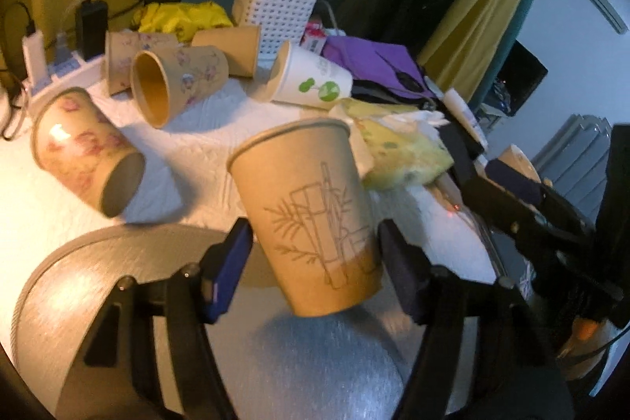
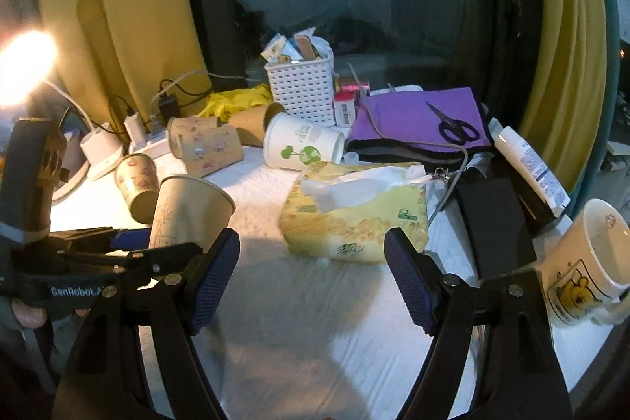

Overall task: Flip cup upright
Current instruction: 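Close the left gripper on the bamboo-print cup and lift it, then grasp the cup rim with the right gripper while the left gripper releases it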

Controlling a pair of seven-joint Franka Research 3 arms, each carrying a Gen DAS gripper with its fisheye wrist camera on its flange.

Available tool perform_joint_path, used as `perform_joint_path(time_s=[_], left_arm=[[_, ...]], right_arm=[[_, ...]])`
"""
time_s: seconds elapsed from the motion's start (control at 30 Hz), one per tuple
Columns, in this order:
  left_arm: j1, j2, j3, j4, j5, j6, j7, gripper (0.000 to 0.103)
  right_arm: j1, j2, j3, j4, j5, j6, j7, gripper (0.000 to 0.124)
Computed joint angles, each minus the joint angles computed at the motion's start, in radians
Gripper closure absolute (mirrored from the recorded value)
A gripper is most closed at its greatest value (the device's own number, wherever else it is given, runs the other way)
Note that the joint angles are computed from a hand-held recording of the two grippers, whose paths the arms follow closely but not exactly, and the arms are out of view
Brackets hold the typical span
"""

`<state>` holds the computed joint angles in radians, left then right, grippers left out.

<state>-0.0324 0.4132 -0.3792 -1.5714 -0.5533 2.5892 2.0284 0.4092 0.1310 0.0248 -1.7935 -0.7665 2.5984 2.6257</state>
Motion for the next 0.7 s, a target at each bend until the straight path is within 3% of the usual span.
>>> perform_joint_path(time_s=[0.13,0.3,0.5,0.7], left_arm=[[0.035,-0.121,-0.021,-0.154,-0.086,0.061,0.122,0.036],[0.023,-0.278,0.007,-0.344,-0.218,0.145,0.293,0.036],[-0.028,-0.440,0.069,-0.533,-0.417,0.254,0.519,0.036],[-0.124,-0.563,0.158,-0.676,-0.625,0.334,0.751,0.036]], right_arm=[[0.015,-0.026,0.016,-0.013,-0.012,-0.014,0.021,0.045],[0.028,-0.053,0.046,-0.033,-0.004,-0.016,0.052,0.045],[0.043,-0.080,0.083,-0.067,0.067,0.020,0.058,0.045],[0.085,-0.082,0.120,-0.068,0.098,0.038,0.051,0.045]])
